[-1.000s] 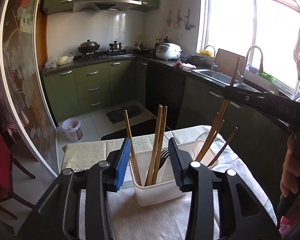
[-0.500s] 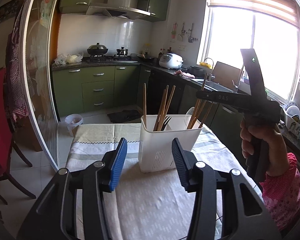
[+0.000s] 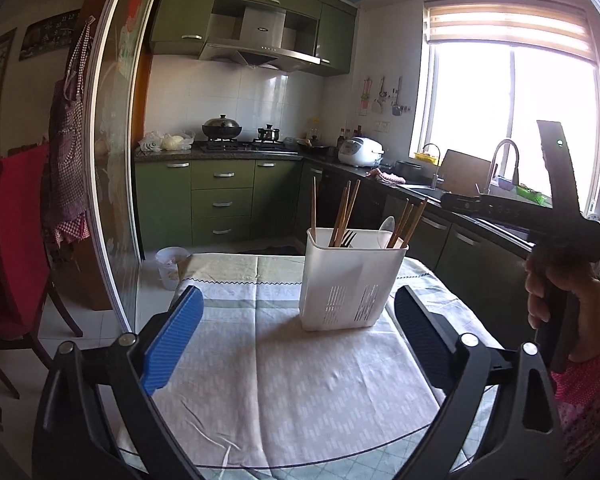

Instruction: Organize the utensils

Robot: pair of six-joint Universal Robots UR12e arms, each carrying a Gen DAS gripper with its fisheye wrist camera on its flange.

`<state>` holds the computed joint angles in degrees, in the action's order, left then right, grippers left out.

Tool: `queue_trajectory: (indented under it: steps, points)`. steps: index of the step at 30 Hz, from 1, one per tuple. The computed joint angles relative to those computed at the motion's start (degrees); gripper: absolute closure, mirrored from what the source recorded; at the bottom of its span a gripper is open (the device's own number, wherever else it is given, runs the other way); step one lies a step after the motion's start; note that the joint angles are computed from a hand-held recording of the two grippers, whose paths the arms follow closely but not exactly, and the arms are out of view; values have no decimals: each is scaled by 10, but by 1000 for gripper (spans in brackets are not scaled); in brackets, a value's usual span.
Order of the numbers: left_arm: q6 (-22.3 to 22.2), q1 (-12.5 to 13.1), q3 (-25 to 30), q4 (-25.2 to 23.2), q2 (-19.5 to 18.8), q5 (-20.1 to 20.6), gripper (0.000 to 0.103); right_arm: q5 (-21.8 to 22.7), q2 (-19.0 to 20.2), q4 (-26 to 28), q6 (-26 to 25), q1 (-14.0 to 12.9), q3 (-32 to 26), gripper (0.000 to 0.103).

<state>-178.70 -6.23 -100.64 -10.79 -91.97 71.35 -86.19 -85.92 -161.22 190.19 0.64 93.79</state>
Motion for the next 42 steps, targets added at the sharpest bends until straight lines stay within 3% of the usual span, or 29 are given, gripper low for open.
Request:
queue_trajectory:
  steps: [7,9,14,17,23,30,42]
  points:
    - [-15,4,-33,-20,12,-5,7,8,-86,-10,14,-9,122,28]
    - [-6,2,-41,-29,16,0,7,9,-106,-4,12,-8,151,17]
    - [20,-5,-62,-18,29,20,7,4,-146,-50,12,-7,219,5]
    - [24,-2,-71,-7,42,8,7,-8,-166,-101,13,-1,248,5]
    - [17,7,-86,5,75,-11,7,-58,-192,-154,3,23,262,5]
    - [34,0,-102,30,93,8,7,-123,-190,-148,-16,50,247,5]
    - [18,3,-110,19,101,10,7,-150,-181,-131,-31,64,240,5]
